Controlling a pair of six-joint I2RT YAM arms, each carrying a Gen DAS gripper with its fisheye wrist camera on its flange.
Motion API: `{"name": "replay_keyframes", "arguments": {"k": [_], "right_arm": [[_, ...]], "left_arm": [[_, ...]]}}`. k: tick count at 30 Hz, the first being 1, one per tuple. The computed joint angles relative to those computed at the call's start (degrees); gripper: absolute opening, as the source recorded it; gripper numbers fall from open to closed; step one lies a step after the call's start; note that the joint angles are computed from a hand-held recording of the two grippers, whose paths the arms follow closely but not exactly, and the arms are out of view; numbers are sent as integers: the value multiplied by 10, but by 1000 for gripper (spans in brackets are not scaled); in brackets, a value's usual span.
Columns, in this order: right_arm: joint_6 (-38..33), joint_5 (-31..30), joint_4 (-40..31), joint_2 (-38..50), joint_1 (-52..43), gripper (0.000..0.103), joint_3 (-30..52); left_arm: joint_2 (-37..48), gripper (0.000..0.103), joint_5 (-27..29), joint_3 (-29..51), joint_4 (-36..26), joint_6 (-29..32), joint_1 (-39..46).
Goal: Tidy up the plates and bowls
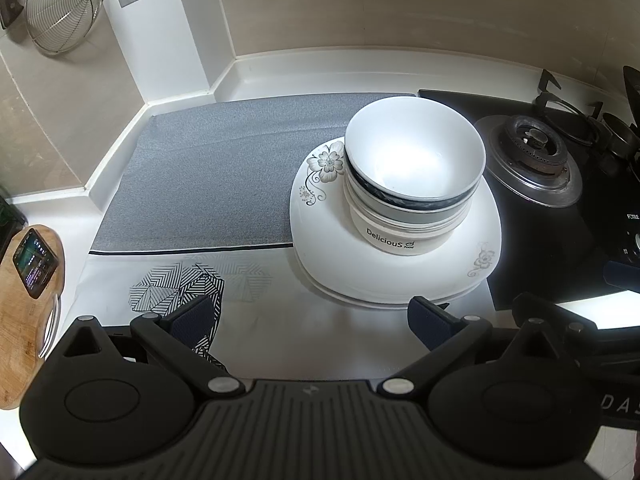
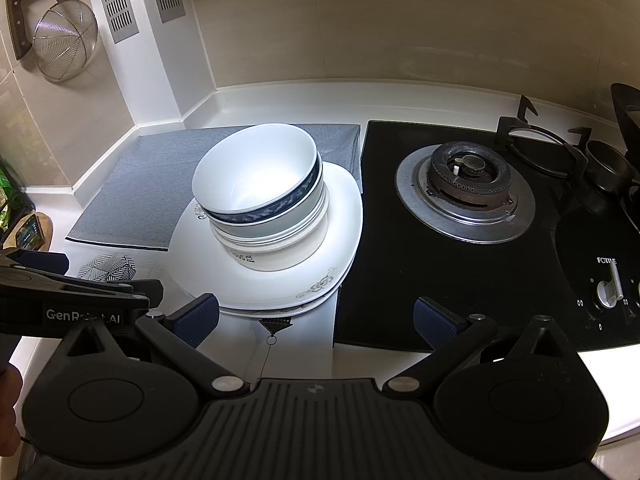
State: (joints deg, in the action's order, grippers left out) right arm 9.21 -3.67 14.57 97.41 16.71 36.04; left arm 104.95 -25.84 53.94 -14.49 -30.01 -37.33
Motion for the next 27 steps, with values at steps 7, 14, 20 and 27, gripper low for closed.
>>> {"name": "replay_keyframes", "arguments": {"k": [7,14,20,27], "right_arm": [[-1,-1,-1,-1,-1,103,1],[-2,-2,-2,-1,-2,103,1],[-3,-2,-3,-1,-3,103,1],[-4,-4,-4,-1,-5,103,2]], "left_arm": [[-1,103,-1,0,-2,-1,-1],[1,103,0,-1,5,6,3],[2,103,-1,0,3,5,1],[2,103,-2,2,2,5,1]]}}
